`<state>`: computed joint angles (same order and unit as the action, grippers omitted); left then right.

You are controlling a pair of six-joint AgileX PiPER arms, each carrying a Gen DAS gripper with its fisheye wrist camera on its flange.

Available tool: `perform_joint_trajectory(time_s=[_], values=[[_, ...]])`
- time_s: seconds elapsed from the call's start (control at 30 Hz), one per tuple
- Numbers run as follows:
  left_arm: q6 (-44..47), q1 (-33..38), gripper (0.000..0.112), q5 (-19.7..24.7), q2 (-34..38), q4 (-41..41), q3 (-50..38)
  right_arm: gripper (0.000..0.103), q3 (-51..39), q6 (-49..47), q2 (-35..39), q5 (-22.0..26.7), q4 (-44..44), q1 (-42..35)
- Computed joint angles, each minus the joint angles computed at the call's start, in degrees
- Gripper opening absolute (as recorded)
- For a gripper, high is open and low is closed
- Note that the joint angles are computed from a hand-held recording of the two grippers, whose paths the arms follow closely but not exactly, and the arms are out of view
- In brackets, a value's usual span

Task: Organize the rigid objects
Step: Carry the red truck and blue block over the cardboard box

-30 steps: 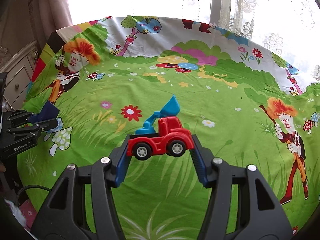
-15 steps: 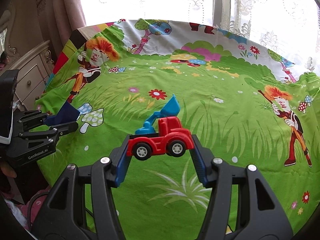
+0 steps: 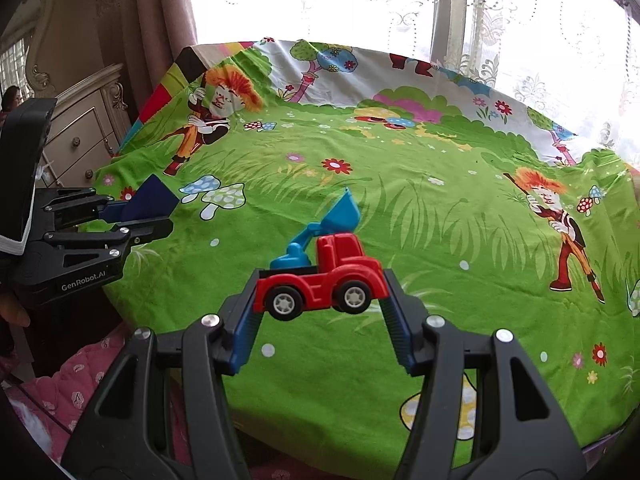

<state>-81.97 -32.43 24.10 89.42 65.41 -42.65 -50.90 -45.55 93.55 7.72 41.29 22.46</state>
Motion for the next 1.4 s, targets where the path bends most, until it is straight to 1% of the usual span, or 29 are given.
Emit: perform_joint_trajectory(time_s=[0.13, 0.2, 0.37, 0.47, 0.53, 0.57, 0.67, 0.8, 0.87, 0.97, 1.03, 1.1, 1.2, 1.27, 1.4], values=[[0.83, -3.90, 0.028, 2.08, -0.51, -1.62, -0.90, 0.060, 4.87, -3.70, -5.43, -0.05, 4.00, -1.79], [1.29, -6.08, 0.028, 3.28, -0.39, -2.23, -1.71, 0.060, 7.20, -3.38, -8.14, -0.24, 3.36, -2.54], [3.53, -12.16, 0.028, 6.54, 0.41, -5.12, -4.76, 0.060, 12.96, -8.00, -15.57, 0.82, 7.00, -6.01], [6.60, -16.28, 0.028, 8.35, 2.42, -7.30, -8.31, 0.060, 16.23, -7.67, -20.51, 2.34, 5.44, -9.25], [8.29, -18.89, 0.028, 9.18, 3.92, -8.50, -10.99, 0.060, 18.37, -5.10, -24.26, 3.64, 1.54, -11.92], [9.55, -20.00, 0.028, 9.33, 4.74, -9.53, -12.49, 0.060, 19.25, -4.04, -25.98, 4.49, -0.16, -13.42], [13.98, -23.45, 0.028, 9.91, 7.63, -12.21, -17.35, 0.060, 21.68, -4.90, -31.40, 8.41, -1.74, -19.77], [21.87, -26.70, 0.028, 9.87, 11.93, -18.82, -24.70, 0.060, 23.96, -10.73, -37.92, 15.65, 0.38, -31.27], [25.60, -28.48, 0.028, 11.04, 14.73, -21.62, -29.35, 0.060, 24.52, -14.28, -40.29, 19.89, 1.64, -37.71], [30.51, -31.15, 0.028, 13.00, 18.86, -25.08, -36.73, 0.060, 24.96, -21.34, -43.28, 26.52, 4.34, -48.87], [34.02, -32.55, 0.028, 13.95, 21.53, -27.91, -41.73, 0.060, 24.94, -27.27, -44.37, 31.74, 7.14, -57.63], [37.42, -33.91, 0.028, 15.43, 24.57, -30.63, -47.20, 0.060, 24.61, -33.48, -44.44, 37.49, 9.79, -67.45], [41.47, -35.88, 0.028, 18.10, 29.68, -33.44, -56.05, 0.060, 24.11, -40.28, -43.32, 43.15, 12.26, -79.20], [43.34, -37.13, 0.028, 20.28, 33.27, -34.83, -62.27, 0.060, 23.78, -44.29, -42.19, 45.84, 13.36, -85.89], [46.46, -38.84, 0.028, 23.77, 39.02, -39.32, -72.29, 0.060, 23.00, -50.89, -39.23, 48.80, 15.77, -96.19]])
